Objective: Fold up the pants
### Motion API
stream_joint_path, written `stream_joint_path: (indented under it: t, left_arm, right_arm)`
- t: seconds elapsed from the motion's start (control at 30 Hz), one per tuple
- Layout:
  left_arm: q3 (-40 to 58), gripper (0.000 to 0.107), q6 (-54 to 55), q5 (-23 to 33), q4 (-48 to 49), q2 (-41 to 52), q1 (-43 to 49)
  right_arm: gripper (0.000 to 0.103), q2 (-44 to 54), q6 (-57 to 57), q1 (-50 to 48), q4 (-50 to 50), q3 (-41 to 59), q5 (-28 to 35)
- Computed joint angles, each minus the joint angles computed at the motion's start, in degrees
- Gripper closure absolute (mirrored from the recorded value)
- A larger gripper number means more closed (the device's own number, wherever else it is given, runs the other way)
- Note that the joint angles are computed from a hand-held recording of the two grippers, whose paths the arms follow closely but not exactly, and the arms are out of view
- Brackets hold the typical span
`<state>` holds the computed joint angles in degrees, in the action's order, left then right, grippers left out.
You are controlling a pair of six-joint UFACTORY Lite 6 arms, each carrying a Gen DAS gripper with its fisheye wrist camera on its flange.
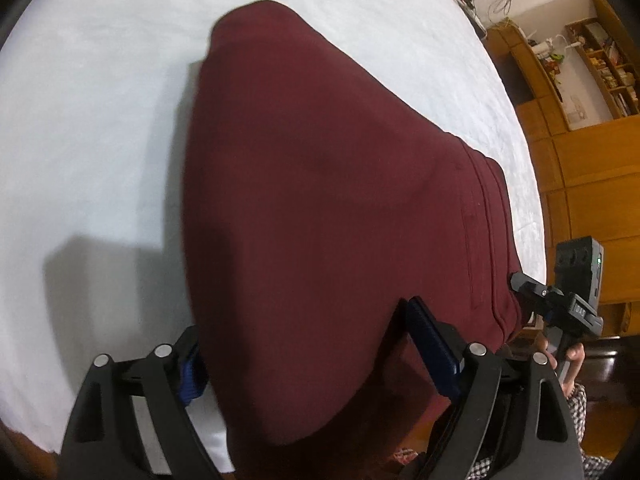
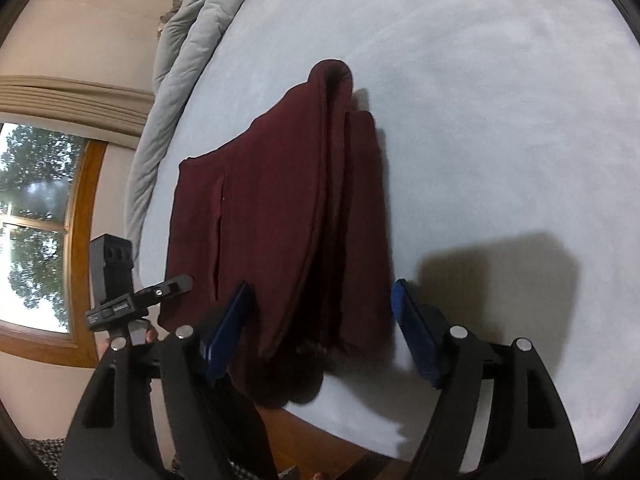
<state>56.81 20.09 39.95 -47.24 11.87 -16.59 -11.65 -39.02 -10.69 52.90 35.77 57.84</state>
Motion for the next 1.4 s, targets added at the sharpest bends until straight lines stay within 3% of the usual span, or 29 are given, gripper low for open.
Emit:
stream_joint_path:
  t: [0.13,0.43,0.53,0.67,0.77,0.9,1.13,1.4]
  left_arm:
    - [2.9,0.019,0.4,1.2,0.4,3.1,-0.8]
    - [1.0,0.023,5.3,1.1,-7.6,4.5,2.3]
    - [0.0,0.029,5.0,0.9,-8.5,3.7,2.5]
    - [-4.9,0.050,7.0,1.5,-10.5,-0.3,5.3]
    - [-6.0,0.062,6.0,-0.5,-11.7,-2.0,4.3]
    - [-6.6,0.069,3.9,-4.2,-11.1,-4.4,1.2]
    - [-5.7,0.072,4.3,-3.8,-13.3,-7.4,1.7]
    - [5.5,0.072,4.5,-3.8,-15.4,-0.6,1.7]
  right_arm:
    - [0.027,4.7,-2.1,2.2,0.9,1.8,-1.4]
    - [0.021,12.4,-10.3,0.7,9.0,1.7,1.9]
    - [0.029,11.2,-9.5,1.6,7.8,2.0,1.6]
    - [0.055,6.8,-10.7,-1.9,7.1,-0.6,4.4]
    - [0.062,3.5,-10.2,-2.1,7.7,-1.6,5.4]
    - [0.065,-0.8,-7.2,-0.8,7.0,-1.3,5.3]
    - [0.067,-5.5,-1.2,-0.2,4.0,5.4,8.1]
    - [0.067,2.9,-0.1,-4.5,2.1,20.8,11.4]
